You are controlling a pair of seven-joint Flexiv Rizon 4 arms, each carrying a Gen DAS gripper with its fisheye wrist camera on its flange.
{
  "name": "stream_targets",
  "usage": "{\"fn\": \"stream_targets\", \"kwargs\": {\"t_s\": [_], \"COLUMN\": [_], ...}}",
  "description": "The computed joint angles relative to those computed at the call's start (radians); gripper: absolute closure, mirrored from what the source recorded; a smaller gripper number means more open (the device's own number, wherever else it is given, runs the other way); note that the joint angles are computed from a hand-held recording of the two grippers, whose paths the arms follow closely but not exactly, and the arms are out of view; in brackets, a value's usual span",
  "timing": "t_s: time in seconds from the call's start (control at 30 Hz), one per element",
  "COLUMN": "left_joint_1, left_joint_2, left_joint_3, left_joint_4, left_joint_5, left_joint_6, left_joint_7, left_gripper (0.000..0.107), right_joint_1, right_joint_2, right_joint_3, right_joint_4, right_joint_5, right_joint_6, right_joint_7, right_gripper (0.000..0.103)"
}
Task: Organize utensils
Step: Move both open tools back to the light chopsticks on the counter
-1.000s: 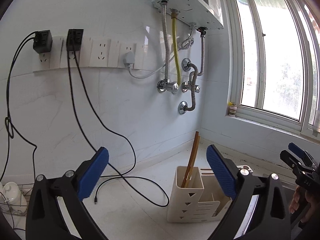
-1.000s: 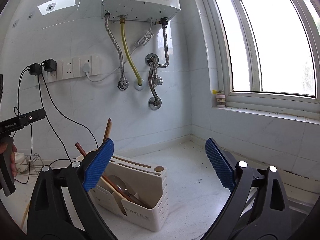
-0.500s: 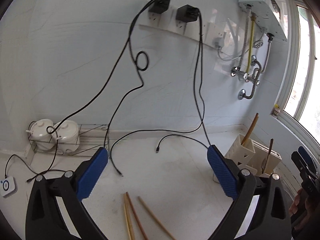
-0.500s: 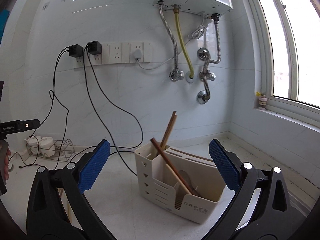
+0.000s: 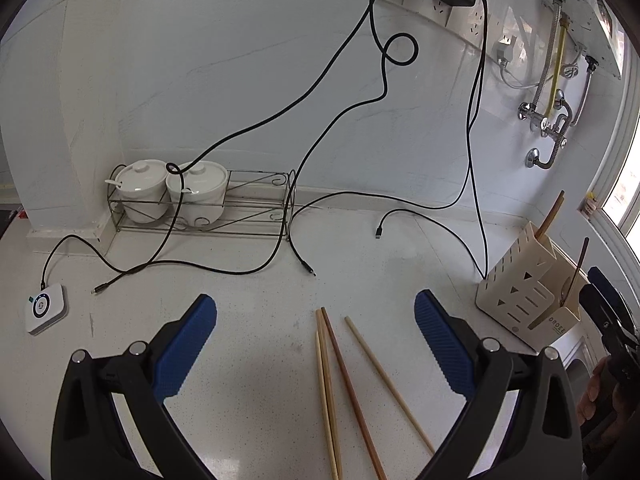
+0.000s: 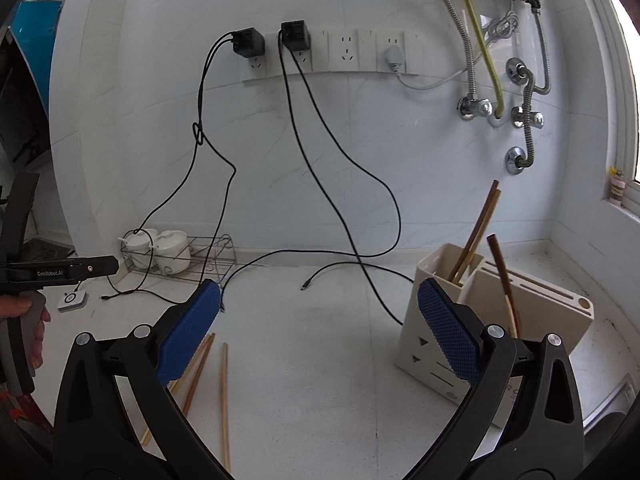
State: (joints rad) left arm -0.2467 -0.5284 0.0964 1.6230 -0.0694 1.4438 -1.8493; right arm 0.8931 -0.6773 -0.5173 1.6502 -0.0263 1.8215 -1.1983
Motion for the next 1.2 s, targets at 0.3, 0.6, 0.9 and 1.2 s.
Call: {"fn": "stream_targets", "kwargs": {"t_s": [0.3, 0.6, 0.9, 1.2], "left_joint_1": [0.061, 0.088, 0.092, 0.092], "left_joint_2": [0.014, 0.001, -0.045, -0.116], "left_joint_3": [-0.084, -0.119, -0.112, -0.094], "left_joint_4": [0.053, 0.066, 0.015, -0.082], "left_joint_5": [-0.057, -0.107, -0.11, -0.083], "left_joint_6": [-0.048, -0.137, -0.276, -0.432], "left_joint_7": [0.066, 0.127, 0.139, 0.13], "left_gripper": [0.009, 0.009, 0.009, 0.015], "right_joint_1": [-0.065, -0.176, -0.457, -0.453], "right_joint_2": [0.001, -0.003, -0.051, -0.073], "right_joint_3": [0.116, 0.254, 0.666, 0.683], "right_joint_4": [-0.021, -0.063, -0.227, -0.263], "right_joint_5": [-0.081, -0.188, -0.219, -0.197], "right_joint_6": [-0.057, -0.169, -0.533, -0.634], "right_joint_7": [0.028, 0.102, 0.017, -0.022], "right_gripper": [0.008, 0.008, 0.025, 0.026]}}
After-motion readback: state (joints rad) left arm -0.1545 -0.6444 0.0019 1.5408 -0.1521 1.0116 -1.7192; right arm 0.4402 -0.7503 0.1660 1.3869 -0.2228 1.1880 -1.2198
